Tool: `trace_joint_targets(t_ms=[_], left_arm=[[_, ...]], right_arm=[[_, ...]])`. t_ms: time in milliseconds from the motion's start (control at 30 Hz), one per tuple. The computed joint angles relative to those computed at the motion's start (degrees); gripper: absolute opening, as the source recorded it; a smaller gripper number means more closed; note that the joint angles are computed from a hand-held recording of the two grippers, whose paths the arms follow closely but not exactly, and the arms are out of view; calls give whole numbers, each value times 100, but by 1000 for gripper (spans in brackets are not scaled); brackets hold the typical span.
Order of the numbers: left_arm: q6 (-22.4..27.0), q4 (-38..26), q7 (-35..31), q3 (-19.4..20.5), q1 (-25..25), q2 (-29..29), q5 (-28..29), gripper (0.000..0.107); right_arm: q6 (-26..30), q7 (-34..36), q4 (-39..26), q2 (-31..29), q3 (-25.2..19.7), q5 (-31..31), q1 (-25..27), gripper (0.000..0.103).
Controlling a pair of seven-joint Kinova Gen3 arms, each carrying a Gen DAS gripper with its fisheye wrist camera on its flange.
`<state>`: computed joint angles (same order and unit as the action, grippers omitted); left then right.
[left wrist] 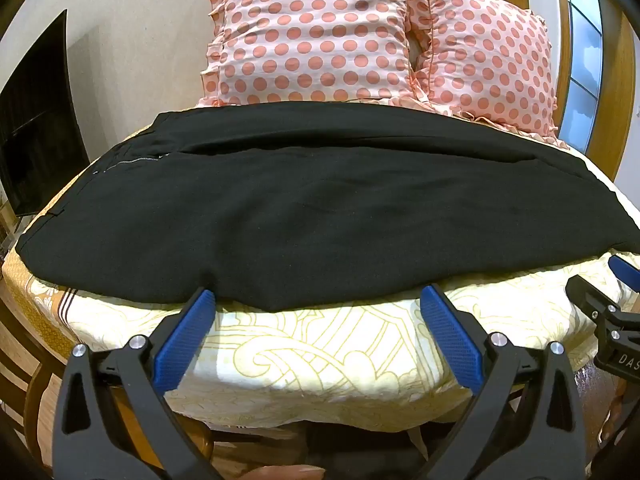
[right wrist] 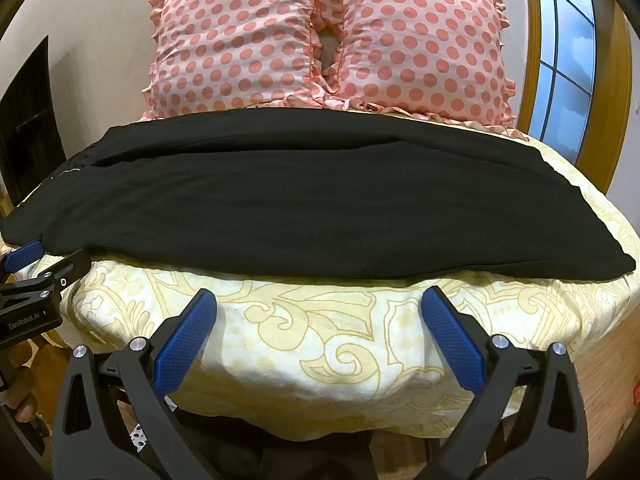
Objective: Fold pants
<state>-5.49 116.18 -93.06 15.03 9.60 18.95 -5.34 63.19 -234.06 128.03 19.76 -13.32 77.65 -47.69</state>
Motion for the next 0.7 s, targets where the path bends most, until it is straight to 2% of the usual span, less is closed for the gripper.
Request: trace_joint_targets(t_ms=[700], left_arm=[[-36, 13, 31, -8, 5, 2, -32, 101]], right_arm=[[-18, 77, -80, 31, 20, -7, 28, 102]])
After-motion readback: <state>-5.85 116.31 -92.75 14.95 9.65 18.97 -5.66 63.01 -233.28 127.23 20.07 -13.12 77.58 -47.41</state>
